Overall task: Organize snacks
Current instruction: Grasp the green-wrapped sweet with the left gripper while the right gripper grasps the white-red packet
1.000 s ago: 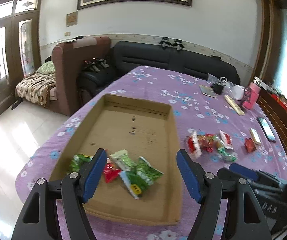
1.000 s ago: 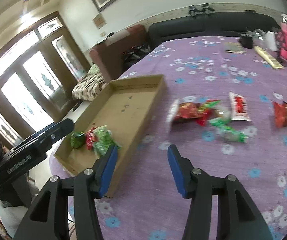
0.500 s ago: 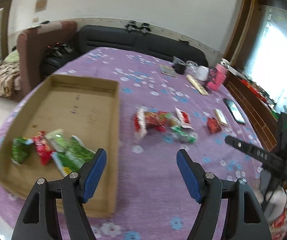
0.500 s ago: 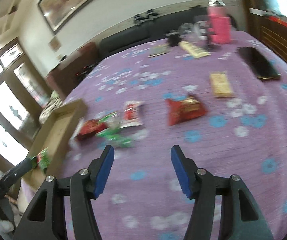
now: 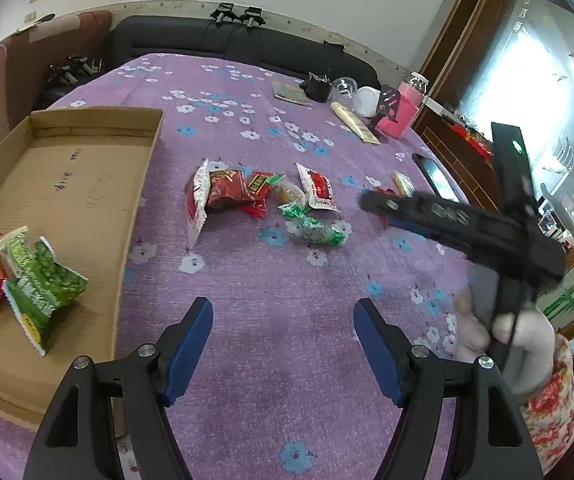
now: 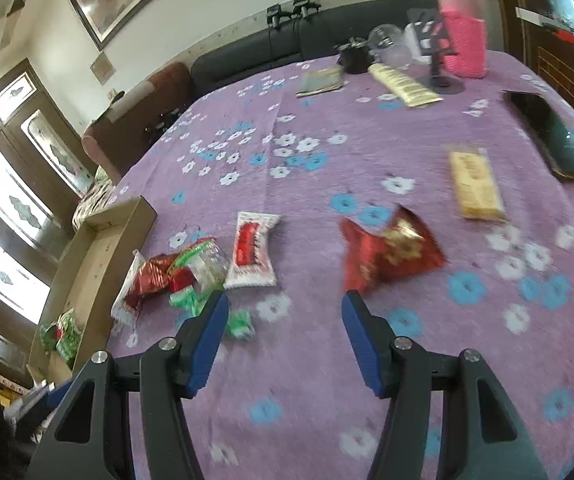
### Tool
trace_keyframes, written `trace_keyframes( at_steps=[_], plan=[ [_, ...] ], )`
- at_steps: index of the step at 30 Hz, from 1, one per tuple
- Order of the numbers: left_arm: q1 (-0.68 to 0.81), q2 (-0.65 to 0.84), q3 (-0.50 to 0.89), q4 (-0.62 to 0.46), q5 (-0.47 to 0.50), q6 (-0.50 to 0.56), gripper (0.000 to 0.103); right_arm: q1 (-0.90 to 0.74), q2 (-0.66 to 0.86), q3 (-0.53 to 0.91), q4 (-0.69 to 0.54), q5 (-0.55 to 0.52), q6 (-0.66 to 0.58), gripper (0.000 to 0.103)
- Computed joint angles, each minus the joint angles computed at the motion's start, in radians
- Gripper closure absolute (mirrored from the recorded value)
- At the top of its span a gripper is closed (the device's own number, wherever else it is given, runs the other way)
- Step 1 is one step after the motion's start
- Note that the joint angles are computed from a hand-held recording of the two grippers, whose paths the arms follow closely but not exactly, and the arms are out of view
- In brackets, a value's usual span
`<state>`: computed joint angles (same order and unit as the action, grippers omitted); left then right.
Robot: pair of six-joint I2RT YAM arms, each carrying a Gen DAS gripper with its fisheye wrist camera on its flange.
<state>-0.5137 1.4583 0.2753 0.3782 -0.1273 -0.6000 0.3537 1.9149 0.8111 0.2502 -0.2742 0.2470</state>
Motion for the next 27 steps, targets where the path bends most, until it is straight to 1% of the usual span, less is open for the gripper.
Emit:
trace_keyframes(
  at_steps=[6,8,9,10,11,13,16,21,23,25,26,27],
  plan=[
    [0.041,0.078,0.031,0.041,0.054,0.015,0.027,0.074,0.13,0.182,-0.073,0.105,0.004,0.045],
    [0.049,0.105,0.054,0.039,0.066,0.021,0.027,0.082,0.168,0.224,-0.086,0.12,-0.005,0.046],
    [0.055,0.116,0.064,0.038,0.076,0.023,0.027,0.084,0.183,0.232,-0.078,0.126,-0.006,0.051],
    [0.061,0.132,0.078,0.038,0.086,0.025,0.027,0.08,0.197,0.235,-0.069,0.117,-0.011,0.067],
    [0.063,0.148,0.096,0.037,0.091,0.029,0.027,0.076,0.205,0.24,-0.071,0.103,-0.014,0.075],
    [0.061,0.175,0.129,0.032,0.089,0.04,0.027,0.066,0.202,0.23,-0.059,0.098,-0.019,0.08],
    [0.056,0.244,0.198,0.045,0.092,0.068,0.027,0.039,0.172,0.199,-0.053,0.068,-0.006,0.082],
    [0.069,0.375,0.337,0.031,0.12,0.114,0.027,-0.016,0.082,0.111,0.014,0.003,0.016,0.082],
    [0.065,0.424,0.402,0.006,0.109,0.128,0.027,-0.034,0.071,0.099,0.026,-0.021,0.026,0.082],
    [0.055,0.455,0.434,0.004,0.093,0.137,0.028,-0.044,0.072,0.102,0.02,-0.036,0.03,0.082],
    [0.049,0.484,0.467,-0.012,0.082,0.143,0.033,-0.048,0.076,0.105,0.016,-0.042,0.032,0.082],
    [0.047,0.501,0.484,-0.024,0.08,0.146,0.046,-0.051,0.081,0.109,0.011,-0.047,0.034,0.082]
  ],
)
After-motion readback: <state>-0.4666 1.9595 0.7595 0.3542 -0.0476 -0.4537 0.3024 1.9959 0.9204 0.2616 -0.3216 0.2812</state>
